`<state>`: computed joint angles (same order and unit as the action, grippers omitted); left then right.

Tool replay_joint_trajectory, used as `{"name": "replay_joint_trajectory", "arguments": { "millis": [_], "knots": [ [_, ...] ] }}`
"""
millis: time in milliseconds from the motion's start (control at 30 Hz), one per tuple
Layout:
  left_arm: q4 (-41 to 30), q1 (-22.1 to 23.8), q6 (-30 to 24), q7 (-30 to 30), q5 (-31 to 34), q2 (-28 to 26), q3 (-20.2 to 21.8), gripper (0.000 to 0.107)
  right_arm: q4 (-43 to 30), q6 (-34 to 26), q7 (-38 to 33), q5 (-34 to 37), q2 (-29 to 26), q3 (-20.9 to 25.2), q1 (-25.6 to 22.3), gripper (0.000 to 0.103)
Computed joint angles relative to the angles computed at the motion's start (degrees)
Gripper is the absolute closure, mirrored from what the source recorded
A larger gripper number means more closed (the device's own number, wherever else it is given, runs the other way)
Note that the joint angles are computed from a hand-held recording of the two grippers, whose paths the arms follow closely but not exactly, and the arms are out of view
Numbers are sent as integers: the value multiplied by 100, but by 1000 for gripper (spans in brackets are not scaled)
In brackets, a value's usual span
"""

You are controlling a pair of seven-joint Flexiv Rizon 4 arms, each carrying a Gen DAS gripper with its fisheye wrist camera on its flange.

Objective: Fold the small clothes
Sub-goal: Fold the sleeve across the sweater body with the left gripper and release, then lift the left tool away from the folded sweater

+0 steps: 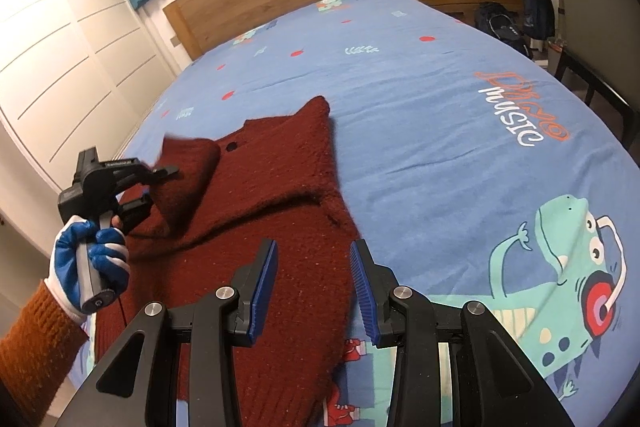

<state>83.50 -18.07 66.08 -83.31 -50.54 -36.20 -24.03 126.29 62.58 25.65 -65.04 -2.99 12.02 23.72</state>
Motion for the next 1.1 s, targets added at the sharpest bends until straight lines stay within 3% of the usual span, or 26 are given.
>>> {"name": "replay_joint_trajectory", "arguments": {
  "millis": [133, 200, 400, 500, 633, 733, 867, 1100],
  "knots": [
    [-335, -277, -527, -263, 770, -64, 340, 91, 102, -27, 82, 4, 112, 23, -35, 64],
    [-282, -278, -589, -230, 811, -45, 286, 78, 142, -21, 154, -38, 161, 34, -59, 64],
    [301, -184, -222, 467, 537, 390, 45, 73, 178, 5, 183, -43, 194, 63, -105, 64],
    [337, -569, 92, 84, 1261, 444, 641, 73, 140, -115, 91, 26, 221, 91, -89, 64],
    [227, -997, -281, -776, 2758, 411, 1516, 72, 80, -267, -39, 136, 240, 131, -58, 64],
    [344, -946, -597, -807, 3195, 456, 1434, 73, 23, -329, -135, 241, 194, 146, -18, 64],
    [665, -668, -441, -306, 3137, 663, 1088, 72, -126, -447, -322, 415, 73, 154, 83, 64],
    [208, -950, -290, -1273, 4544, 639, 2244, 67, -378, -736, -505, 543, -47, 112, 221, 64]
  ]
}}
